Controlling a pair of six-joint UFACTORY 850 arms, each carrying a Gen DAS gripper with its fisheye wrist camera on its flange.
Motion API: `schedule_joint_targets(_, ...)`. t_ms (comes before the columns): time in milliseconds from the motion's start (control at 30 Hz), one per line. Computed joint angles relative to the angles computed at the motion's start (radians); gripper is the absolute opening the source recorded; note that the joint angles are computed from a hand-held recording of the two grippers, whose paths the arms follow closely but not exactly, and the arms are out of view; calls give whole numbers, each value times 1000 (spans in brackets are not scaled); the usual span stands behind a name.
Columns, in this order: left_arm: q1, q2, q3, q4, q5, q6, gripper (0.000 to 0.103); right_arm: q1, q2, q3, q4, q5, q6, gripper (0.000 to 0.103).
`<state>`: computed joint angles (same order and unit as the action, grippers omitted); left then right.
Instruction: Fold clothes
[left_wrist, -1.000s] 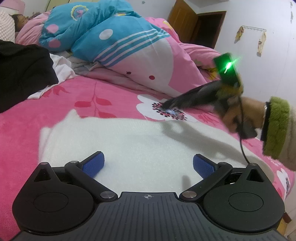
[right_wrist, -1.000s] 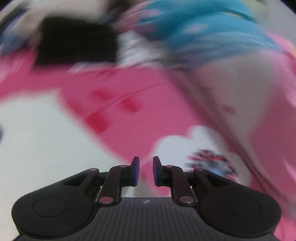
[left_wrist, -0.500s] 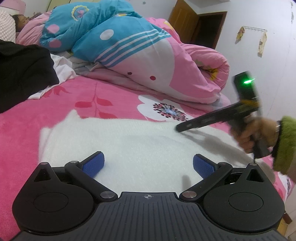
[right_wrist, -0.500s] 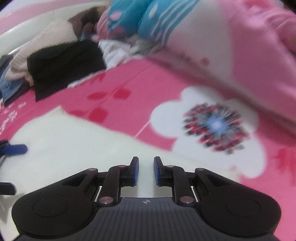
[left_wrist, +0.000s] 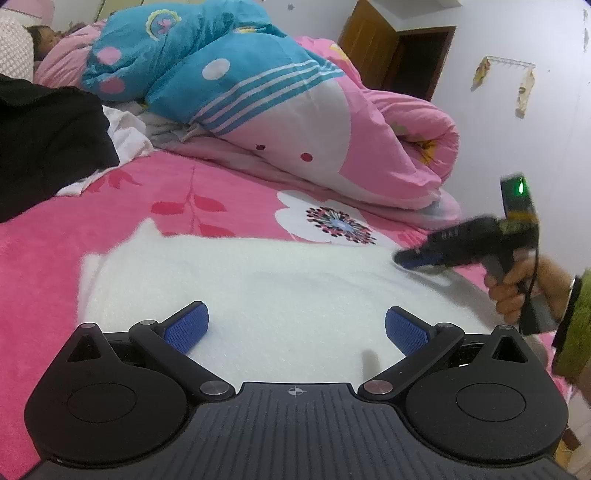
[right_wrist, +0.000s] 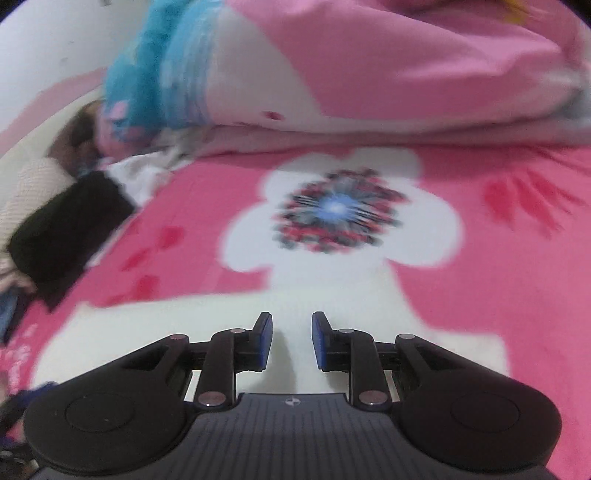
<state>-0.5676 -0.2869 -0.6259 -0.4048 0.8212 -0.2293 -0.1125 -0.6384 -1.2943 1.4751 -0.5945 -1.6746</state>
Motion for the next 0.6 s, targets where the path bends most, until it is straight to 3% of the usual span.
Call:
schedule_joint_targets(33,0,-1,-1,-2,0,2,103,-19,-22,-18,47,3,6,2)
schedule_joint_targets(67,2,2,0,3,-5,-2,103,-31,-29,-24,109,45,29,0)
schedule_joint_targets(100,5,6,0,8,-11,-6,103,-37,-29,-26,187,111,51,6)
schedule_joint_targets(133,7,13,0,5,-23,-5,103,-46,-20,-16,248,147,33,6)
schedule_joint_targets(167,8,23,-2,-7,-35,4,103,-55,-2,5,290,141,-3,6)
schedule_joint_targets(300,42,60,-16,46,-55,-41,103,-87,59,79,266,-43,-15,8)
schedule_joint_targets(400,109,56,-80,135,-169,-137,103,-64,28,46,139,-148,105,8)
schedule_joint_targets(500,189,-10,-157,160,-299,-233,100,-43,-48,-27,46,-205,284,8)
schedule_joint_targets(600,258,-38,-154,320,-306,-430,96,-95,-83,-32,112,-258,353,2)
